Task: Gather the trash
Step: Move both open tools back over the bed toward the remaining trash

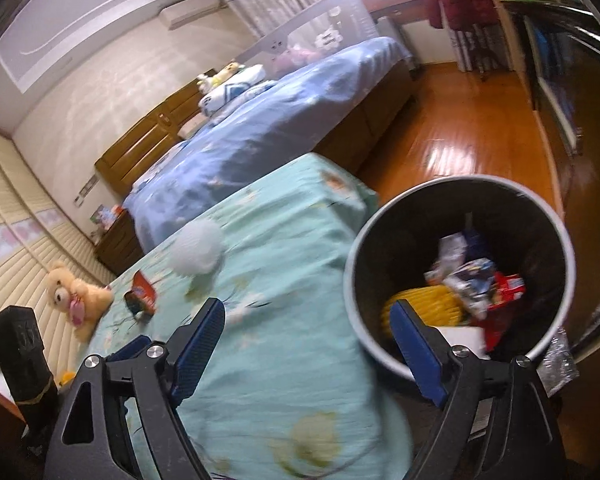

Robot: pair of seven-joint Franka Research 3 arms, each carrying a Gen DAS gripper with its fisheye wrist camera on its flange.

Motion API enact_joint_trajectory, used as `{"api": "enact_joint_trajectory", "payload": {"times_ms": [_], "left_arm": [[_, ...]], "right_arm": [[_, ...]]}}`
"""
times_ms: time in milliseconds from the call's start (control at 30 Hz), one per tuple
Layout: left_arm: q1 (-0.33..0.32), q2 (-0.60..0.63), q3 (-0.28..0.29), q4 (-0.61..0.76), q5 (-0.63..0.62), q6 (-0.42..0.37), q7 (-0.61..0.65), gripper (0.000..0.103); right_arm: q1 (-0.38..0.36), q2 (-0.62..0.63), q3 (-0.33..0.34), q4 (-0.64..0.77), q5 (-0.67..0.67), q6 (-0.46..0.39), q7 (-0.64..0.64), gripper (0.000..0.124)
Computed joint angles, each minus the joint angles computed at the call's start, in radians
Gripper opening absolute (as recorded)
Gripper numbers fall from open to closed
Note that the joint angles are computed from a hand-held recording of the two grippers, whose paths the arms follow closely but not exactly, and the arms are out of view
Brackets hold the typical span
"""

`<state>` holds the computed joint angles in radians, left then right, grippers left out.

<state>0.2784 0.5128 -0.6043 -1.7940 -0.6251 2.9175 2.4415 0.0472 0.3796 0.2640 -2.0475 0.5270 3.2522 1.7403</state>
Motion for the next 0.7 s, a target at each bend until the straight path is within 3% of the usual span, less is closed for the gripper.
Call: {"api": "enact_joint_trajectory", "payload": {"times_ms": [200,700], "left_arm": [[0.053,-0.045,-0.012,-0.066,-0.053,0.041,0.009,0.058],[0.047,-0.095,0.063,-0.108,-0.06,0.037,-0.067,0.058]], "right_arm": [[0.036,0.055,0.004,0.078,-0.013,-0.046,-0.011,0.086],[0.135,0.143,-0.052,0.229,-0.001,-0.133,-0.045,0.086]]}}
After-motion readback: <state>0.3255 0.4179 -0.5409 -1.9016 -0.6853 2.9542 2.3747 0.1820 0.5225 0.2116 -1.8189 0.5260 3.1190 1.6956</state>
